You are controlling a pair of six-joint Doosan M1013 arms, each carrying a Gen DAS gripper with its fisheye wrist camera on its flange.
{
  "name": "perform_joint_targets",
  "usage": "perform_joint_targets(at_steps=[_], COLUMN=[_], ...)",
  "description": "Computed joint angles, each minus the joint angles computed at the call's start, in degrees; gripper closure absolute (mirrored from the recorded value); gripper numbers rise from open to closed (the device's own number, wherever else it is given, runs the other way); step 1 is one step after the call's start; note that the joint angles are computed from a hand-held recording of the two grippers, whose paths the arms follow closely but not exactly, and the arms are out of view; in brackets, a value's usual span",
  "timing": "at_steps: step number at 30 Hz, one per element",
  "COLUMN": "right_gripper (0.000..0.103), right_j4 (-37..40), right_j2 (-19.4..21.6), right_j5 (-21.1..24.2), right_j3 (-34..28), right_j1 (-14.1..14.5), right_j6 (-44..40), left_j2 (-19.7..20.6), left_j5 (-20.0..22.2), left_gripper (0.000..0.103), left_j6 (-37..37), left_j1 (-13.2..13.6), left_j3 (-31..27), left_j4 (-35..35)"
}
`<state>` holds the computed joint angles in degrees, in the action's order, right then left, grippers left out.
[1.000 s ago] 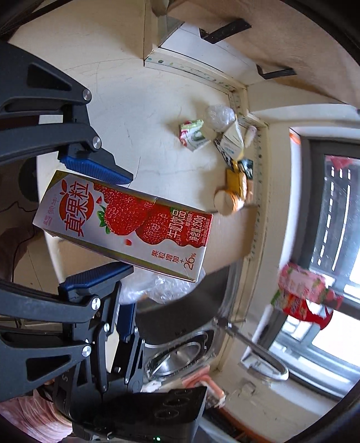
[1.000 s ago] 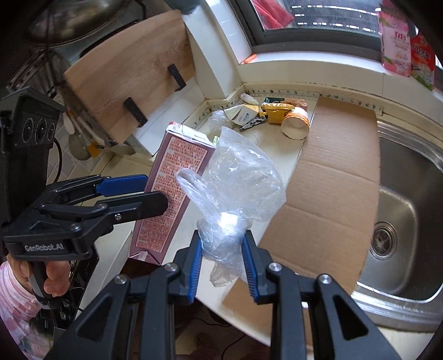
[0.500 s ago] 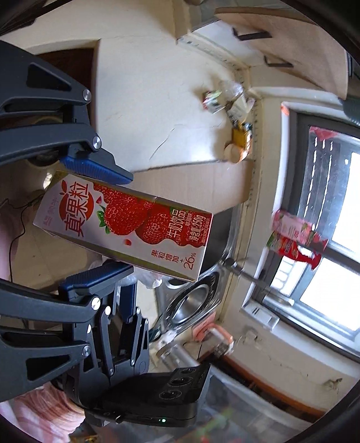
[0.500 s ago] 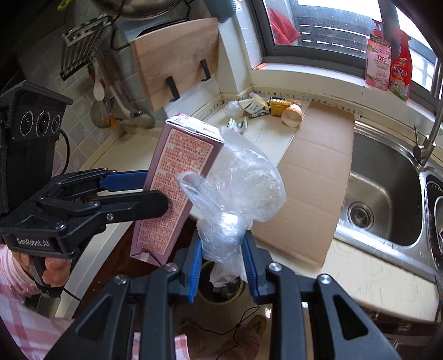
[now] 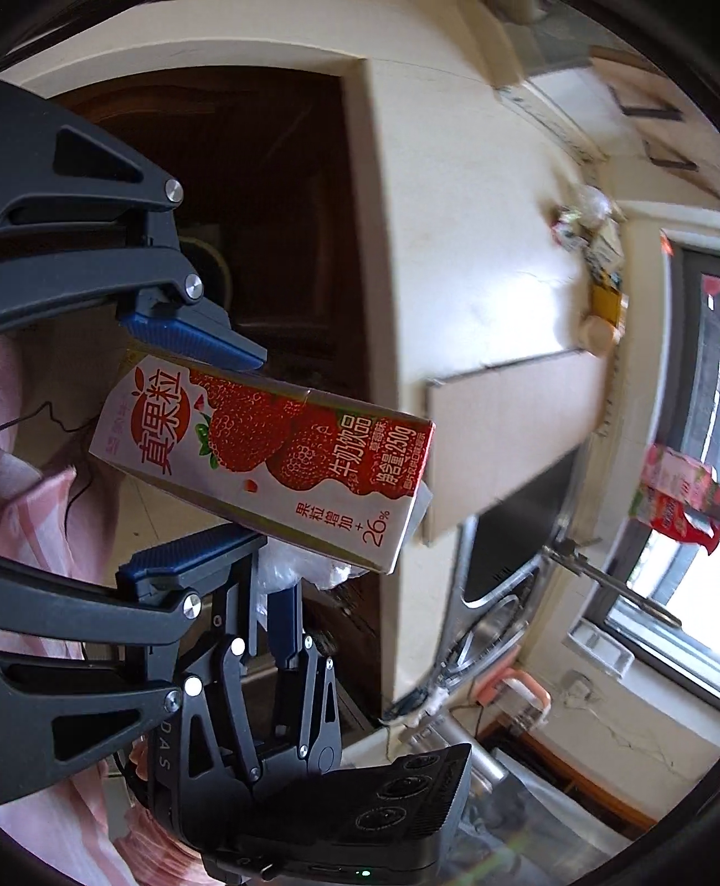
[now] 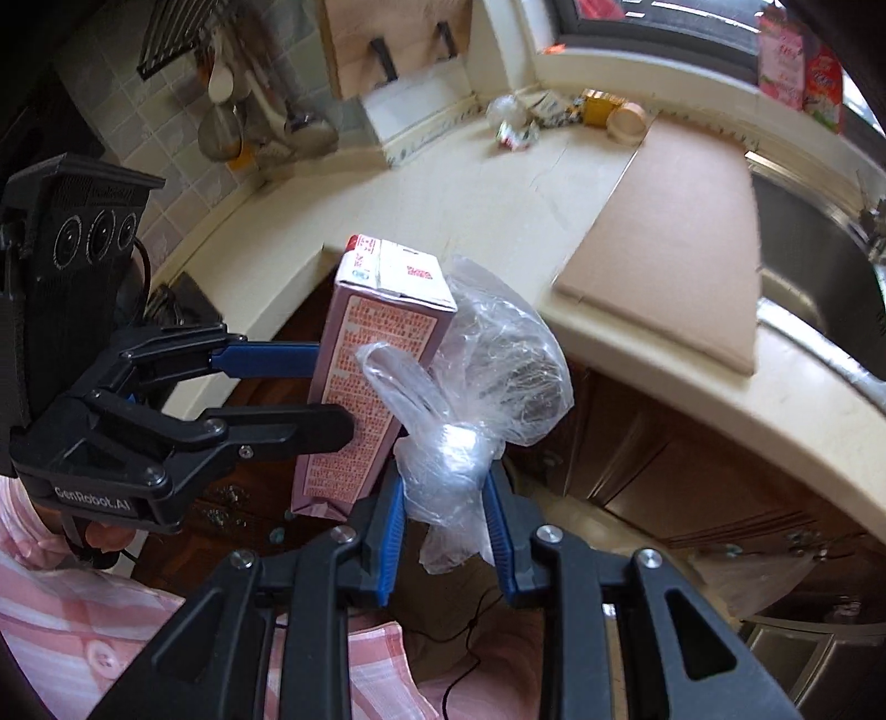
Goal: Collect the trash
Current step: 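Carry the milk carton and plastic bag down to the bin with both tools, then open both tools to drop the carton and bag into the bin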
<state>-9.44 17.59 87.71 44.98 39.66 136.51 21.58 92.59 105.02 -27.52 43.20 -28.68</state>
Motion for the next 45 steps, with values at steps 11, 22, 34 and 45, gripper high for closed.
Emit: perform_joint_targets(at_steps=[11, 22, 34, 45], right_gripper=[0.076, 0.076, 0.070, 0.046], right_j4=[9.4, 18.0, 20.5, 18.0], right_j2=[0.0, 3.7, 10.6, 12.8], right_j5=[-10.0, -20.2, -27.3, -25.4], right_j3=[13.7, 23.8, 29.5, 28.5], right_j1=[-0.5, -2.8, -5.5, -4.6], right_j6=[-1.9, -7.2, -8.6, -7.1], left_j2=[-5.5, -4.5, 2.1, 3.1], left_j5=[-8.6, -19.9, -29.2, -28.4], left_gripper=[0.047, 0.047, 0.047, 0.025], left_j6=[-3.4, -7.8, -11.2, -13.7], left_j1=[1.9, 3.5, 3.5, 2.9], left_j3=[19.6, 34.0, 39.4, 41.2], left_j4=[7.5, 10.8, 15.0, 19.0])
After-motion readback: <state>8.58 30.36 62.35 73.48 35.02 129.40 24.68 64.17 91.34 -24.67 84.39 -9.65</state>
